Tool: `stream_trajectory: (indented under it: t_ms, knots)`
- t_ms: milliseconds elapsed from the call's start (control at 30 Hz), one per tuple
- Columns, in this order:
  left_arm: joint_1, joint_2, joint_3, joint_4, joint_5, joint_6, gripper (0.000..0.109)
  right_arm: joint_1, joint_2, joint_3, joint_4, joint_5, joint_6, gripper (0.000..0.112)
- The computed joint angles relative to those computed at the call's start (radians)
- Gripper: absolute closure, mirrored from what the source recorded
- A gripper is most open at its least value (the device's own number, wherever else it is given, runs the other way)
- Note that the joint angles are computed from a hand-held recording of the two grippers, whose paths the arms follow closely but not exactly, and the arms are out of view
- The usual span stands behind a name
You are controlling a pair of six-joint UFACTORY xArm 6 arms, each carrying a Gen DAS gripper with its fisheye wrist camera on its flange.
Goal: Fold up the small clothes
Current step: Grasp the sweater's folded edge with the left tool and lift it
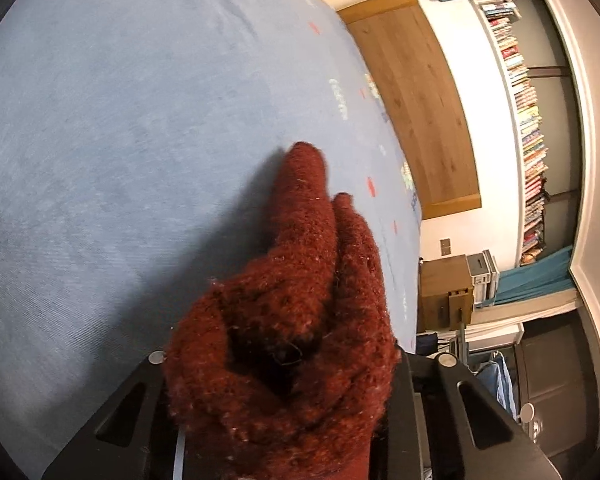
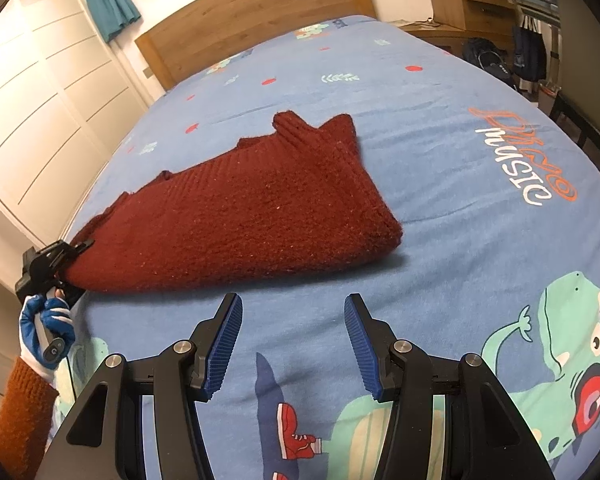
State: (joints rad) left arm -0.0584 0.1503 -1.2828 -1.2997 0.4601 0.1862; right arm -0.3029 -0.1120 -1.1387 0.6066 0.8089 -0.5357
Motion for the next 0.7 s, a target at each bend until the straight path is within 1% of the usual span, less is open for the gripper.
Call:
stream_trajectory:
  t_ms: [200, 333, 533, 633, 700]
  knots:
    - [-0.038, -0.004, -0.06, 0.086, -0.016, -0.055, 0.09, -0.027, -0.007, 0.0, 0.038, 0.02, -0.029, 0.057]
    - [-0.078, 0.014, -0.125, 0.083, -0.018, -0.091, 0.09, -0.058, -0.012, -0.001, 0.073, 0.033, -0.045, 0.057]
    - [-0.148, 0.081, -0.266, 0.037, -0.013, -0.123, 0.09, -0.116, -0.015, -0.016, 0.12, 0.058, -0.084, 0.057]
    - [-0.194, 0.138, -0.366, 0.027, 0.0, -0.123, 0.09, -0.156, -0.019, -0.023, 0.144, 0.073, -0.103, 0.057]
    - [-0.228, 0.194, -0.451, 0.06, 0.015, -0.15, 0.09, -0.184, -0.02, -0.028, 0.155, 0.082, -0.109, 0.057]
